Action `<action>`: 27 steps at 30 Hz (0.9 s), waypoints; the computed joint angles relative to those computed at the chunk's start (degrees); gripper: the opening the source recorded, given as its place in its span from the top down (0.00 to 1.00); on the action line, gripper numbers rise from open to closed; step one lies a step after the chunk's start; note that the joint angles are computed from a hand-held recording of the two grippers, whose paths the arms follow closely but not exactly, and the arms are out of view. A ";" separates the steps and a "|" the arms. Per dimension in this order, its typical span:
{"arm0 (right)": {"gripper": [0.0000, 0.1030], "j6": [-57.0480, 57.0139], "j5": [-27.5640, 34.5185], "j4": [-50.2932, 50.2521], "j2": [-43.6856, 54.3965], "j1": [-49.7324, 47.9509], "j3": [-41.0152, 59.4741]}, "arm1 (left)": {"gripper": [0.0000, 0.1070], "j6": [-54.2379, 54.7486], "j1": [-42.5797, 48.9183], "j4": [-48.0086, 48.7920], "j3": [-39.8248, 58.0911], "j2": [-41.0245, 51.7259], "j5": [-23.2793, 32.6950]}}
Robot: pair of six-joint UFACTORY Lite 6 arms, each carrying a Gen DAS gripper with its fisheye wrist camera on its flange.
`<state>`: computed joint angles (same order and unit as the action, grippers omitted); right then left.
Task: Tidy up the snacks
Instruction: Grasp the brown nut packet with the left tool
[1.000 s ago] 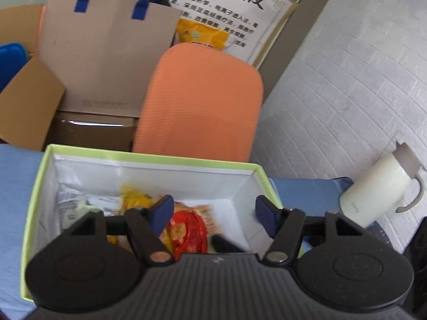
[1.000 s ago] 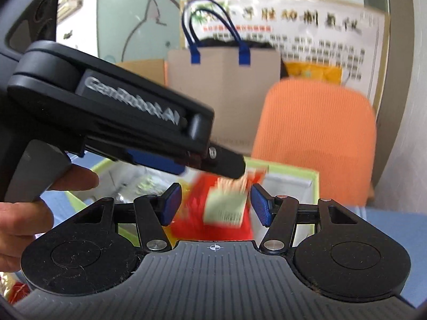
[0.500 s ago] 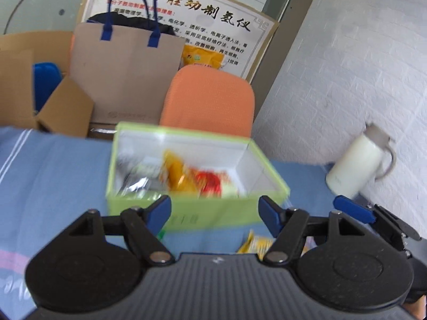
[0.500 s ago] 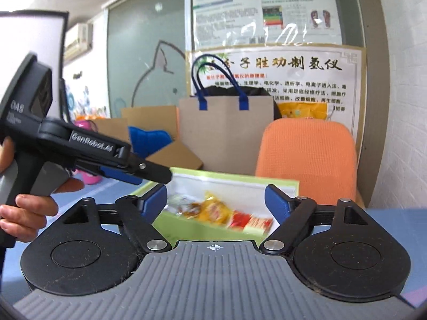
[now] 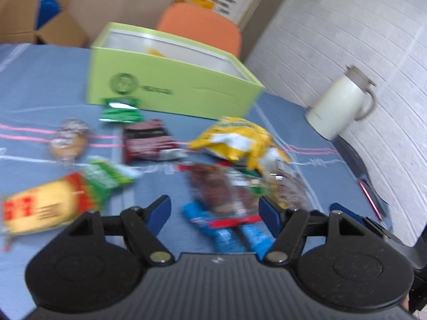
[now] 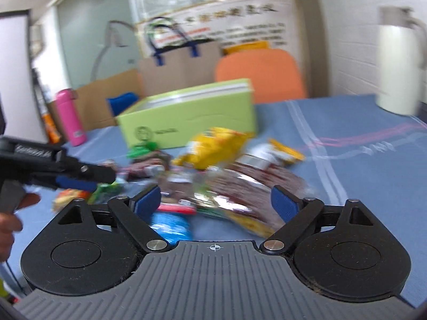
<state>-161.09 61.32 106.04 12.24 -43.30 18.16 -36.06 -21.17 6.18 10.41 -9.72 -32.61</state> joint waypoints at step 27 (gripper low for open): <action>0.12 10.49 -8.82 -27.00 25.11 8.17 38.02 | 0.34 0.18 -13.34 -4.58 31.81 27.19 10.98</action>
<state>-150.60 52.50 79.04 37.35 -35.12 56.18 -35.88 -34.51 1.60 42.23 17.48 -21.62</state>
